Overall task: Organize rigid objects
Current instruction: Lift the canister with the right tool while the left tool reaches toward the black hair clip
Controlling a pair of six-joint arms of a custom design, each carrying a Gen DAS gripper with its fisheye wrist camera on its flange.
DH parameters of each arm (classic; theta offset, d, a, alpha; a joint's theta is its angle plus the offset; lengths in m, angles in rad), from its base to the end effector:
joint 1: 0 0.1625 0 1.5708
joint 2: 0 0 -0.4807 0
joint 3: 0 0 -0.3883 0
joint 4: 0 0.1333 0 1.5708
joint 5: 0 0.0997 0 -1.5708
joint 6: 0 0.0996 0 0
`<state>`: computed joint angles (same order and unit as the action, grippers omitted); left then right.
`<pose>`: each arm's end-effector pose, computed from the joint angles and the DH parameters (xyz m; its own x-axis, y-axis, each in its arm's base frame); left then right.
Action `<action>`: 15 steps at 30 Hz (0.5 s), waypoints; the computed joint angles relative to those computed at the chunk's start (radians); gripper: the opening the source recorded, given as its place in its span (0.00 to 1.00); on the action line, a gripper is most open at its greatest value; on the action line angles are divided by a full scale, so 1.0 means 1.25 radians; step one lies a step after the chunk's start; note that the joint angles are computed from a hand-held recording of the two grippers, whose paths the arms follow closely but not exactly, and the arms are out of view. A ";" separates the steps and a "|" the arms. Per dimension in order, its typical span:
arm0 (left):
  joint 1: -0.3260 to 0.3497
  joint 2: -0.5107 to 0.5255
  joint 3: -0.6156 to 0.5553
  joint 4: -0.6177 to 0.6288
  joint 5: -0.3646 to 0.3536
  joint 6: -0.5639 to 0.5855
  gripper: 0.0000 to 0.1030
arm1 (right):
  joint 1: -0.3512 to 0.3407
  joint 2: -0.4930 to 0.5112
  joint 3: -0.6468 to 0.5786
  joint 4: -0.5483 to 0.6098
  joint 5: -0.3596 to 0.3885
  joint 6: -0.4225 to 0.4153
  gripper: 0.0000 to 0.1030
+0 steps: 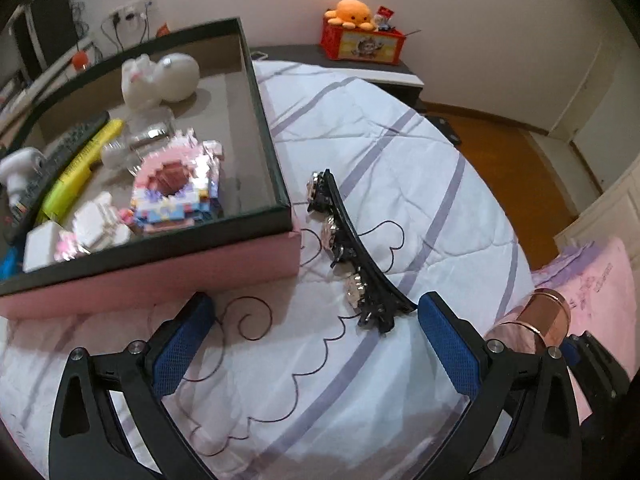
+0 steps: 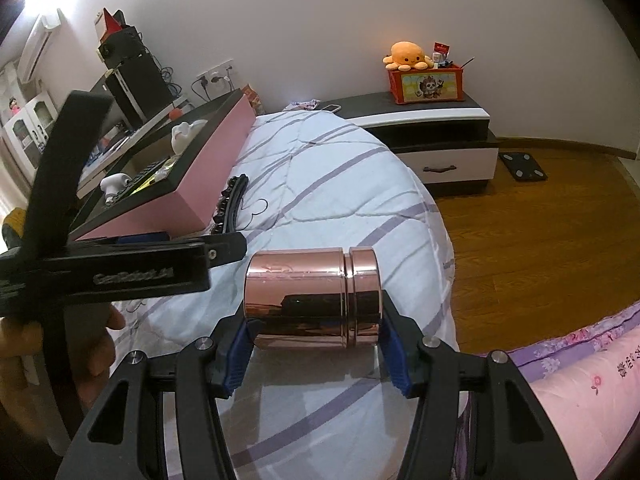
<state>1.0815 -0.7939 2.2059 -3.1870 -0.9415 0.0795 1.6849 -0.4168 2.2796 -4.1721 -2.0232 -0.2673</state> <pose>-0.0714 -0.5424 0.0632 -0.7307 0.3424 -0.5906 0.5199 0.8398 -0.1564 0.1418 -0.4486 -0.0139 -0.8719 -0.0108 0.4896 -0.3261 0.7588 -0.5639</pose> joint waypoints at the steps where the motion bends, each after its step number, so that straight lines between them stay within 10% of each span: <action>1: 0.000 0.003 -0.001 -0.007 0.001 0.003 0.99 | 0.003 0.002 -0.004 0.000 -0.007 -0.001 0.55; 15: 0.016 -0.026 0.030 -0.069 -0.044 0.119 0.33 | 0.023 0.016 -0.032 -0.001 -0.069 -0.012 0.55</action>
<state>1.1018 -0.8266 2.2438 -3.2729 -0.9969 0.2285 1.7141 -0.3964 2.2399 -4.1734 -2.1088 -0.2829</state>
